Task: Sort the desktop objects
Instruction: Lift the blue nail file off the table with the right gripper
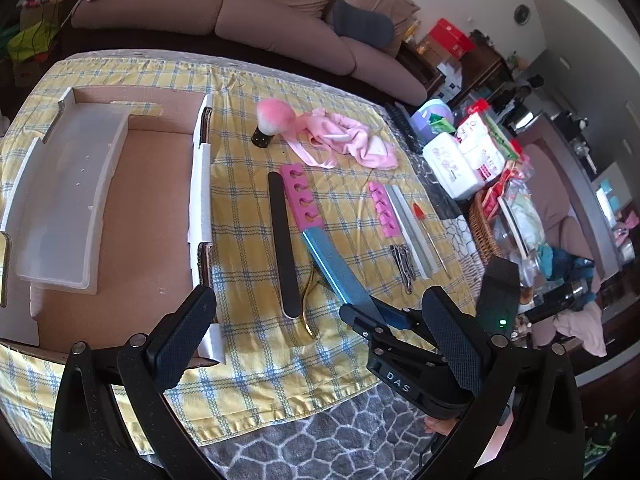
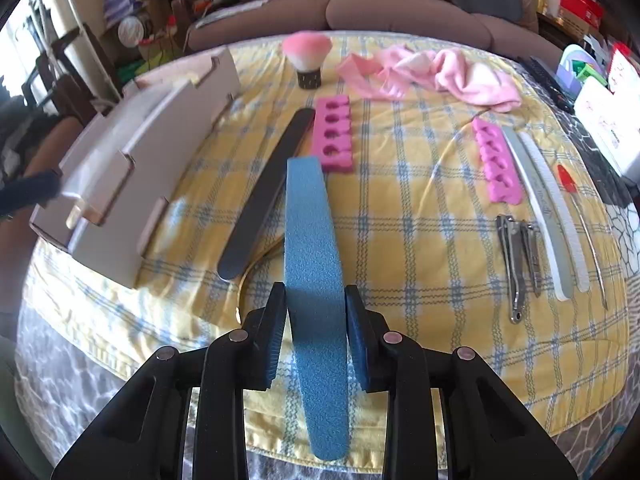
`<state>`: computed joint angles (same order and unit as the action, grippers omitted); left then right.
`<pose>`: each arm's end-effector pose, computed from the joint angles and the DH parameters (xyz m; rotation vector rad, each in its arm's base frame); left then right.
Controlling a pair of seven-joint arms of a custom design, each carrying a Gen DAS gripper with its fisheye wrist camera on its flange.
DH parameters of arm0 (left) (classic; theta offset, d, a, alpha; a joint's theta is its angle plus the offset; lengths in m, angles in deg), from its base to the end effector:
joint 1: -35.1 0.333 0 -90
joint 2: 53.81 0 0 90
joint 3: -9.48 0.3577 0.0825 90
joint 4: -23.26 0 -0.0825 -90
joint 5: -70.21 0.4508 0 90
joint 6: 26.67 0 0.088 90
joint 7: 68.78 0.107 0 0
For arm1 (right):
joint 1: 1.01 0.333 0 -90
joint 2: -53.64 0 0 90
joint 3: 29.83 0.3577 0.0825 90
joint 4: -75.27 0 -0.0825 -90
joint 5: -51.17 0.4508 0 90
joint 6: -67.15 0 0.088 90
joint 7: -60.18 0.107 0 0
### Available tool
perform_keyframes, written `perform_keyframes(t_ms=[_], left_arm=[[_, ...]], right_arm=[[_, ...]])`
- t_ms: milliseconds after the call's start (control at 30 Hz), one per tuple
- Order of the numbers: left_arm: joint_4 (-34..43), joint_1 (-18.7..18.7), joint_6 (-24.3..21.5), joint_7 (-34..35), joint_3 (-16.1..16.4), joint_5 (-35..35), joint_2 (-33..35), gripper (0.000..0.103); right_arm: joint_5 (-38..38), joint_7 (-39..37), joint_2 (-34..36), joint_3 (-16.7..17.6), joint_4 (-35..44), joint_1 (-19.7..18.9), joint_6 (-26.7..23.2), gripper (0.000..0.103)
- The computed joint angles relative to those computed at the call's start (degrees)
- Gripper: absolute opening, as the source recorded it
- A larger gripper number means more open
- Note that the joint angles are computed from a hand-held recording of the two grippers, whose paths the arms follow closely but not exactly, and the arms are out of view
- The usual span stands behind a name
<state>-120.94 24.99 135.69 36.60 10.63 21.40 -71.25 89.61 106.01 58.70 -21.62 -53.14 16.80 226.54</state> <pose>0.5053 -0.0403 0.4452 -2.2999 1.6656 -1.1161 0.5669 0.2449 0.3672 -2.3049 1.1548 -0.1618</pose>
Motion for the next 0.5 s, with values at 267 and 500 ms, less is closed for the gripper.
perform_keyframes(t_ms=[267, 500], left_arm=[[7.79, -1.71, -0.14, -0.69, -3.14, -3.01, 7.16, 0.103], [21.22, 0.73, -1.67, -13.07, -9.30, 9.52, 21.28, 0.102]], right_arm=[[19.40, -7.89, -6.80, -3.96, -2.48, -2.42, 0.04, 0.029], [17.36, -5.30, -7.73, -7.74, -2.97, -4.85, 4.36, 0.029]])
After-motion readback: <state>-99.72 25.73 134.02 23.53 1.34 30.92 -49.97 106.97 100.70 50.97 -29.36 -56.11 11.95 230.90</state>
